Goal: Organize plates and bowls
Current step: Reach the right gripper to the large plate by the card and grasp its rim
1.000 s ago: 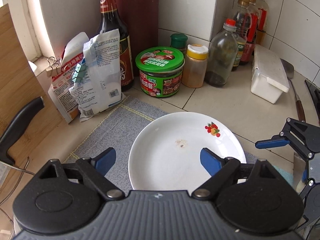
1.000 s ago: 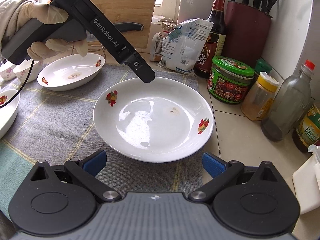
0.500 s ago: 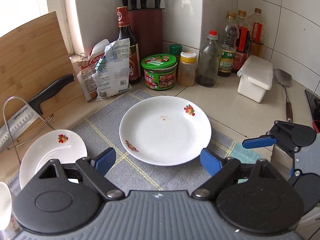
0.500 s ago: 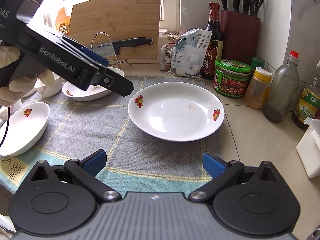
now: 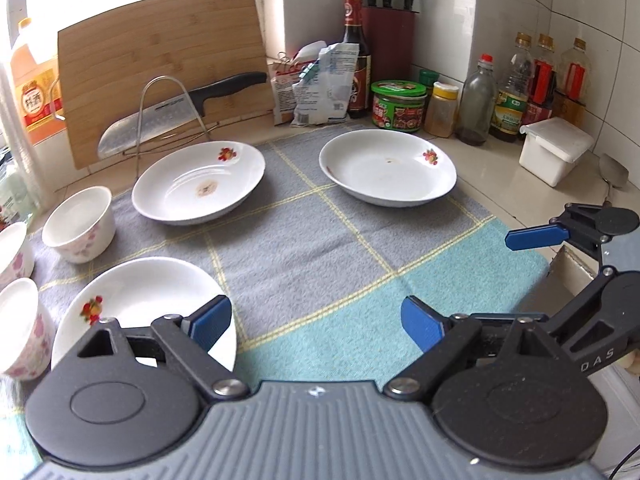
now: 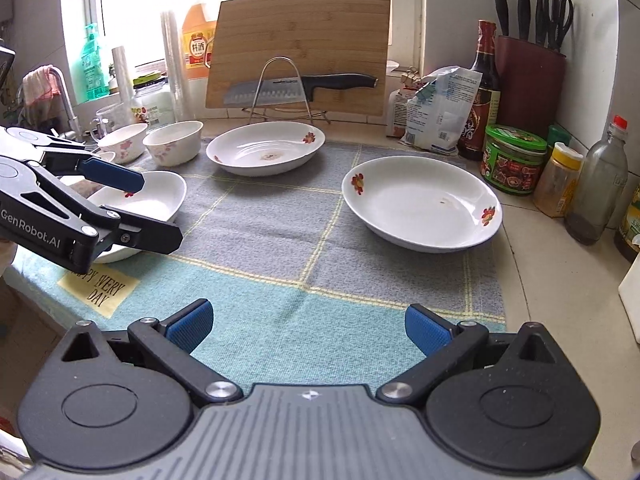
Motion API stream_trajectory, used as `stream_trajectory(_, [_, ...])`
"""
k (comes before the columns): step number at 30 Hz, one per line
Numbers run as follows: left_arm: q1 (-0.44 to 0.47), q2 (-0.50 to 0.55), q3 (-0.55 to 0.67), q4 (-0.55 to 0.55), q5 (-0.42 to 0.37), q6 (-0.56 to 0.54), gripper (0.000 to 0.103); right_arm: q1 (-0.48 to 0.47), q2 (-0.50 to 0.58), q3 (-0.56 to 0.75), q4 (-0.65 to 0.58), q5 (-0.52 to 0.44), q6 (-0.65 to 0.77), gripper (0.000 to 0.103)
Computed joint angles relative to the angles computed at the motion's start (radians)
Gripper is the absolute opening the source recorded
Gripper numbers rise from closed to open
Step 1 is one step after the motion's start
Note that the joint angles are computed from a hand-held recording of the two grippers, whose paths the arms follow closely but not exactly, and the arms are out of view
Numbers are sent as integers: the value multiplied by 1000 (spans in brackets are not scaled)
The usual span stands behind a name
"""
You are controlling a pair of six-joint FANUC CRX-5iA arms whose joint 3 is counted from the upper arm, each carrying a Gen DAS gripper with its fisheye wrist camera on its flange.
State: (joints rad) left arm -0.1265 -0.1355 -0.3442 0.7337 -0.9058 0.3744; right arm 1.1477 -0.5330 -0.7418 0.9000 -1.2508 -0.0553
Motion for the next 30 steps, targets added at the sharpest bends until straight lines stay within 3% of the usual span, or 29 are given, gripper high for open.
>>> stream_trajectory(8, [118,-76,-85,-47,17,38,92,-55,46,20,-20,145,64,103])
stream_trajectory(18, [241,-26,-62,-122,-14,66,92,-208,187,116,-68,392,147,103])
stream_trajectory(23, [263,26,-35,-112,-11,12,92,-260,276,188,-131,474,217,103])
stream_trajectory(30, [278,132,32,-67,-74,-118,93,-306,393,294,-231,530,304,103])
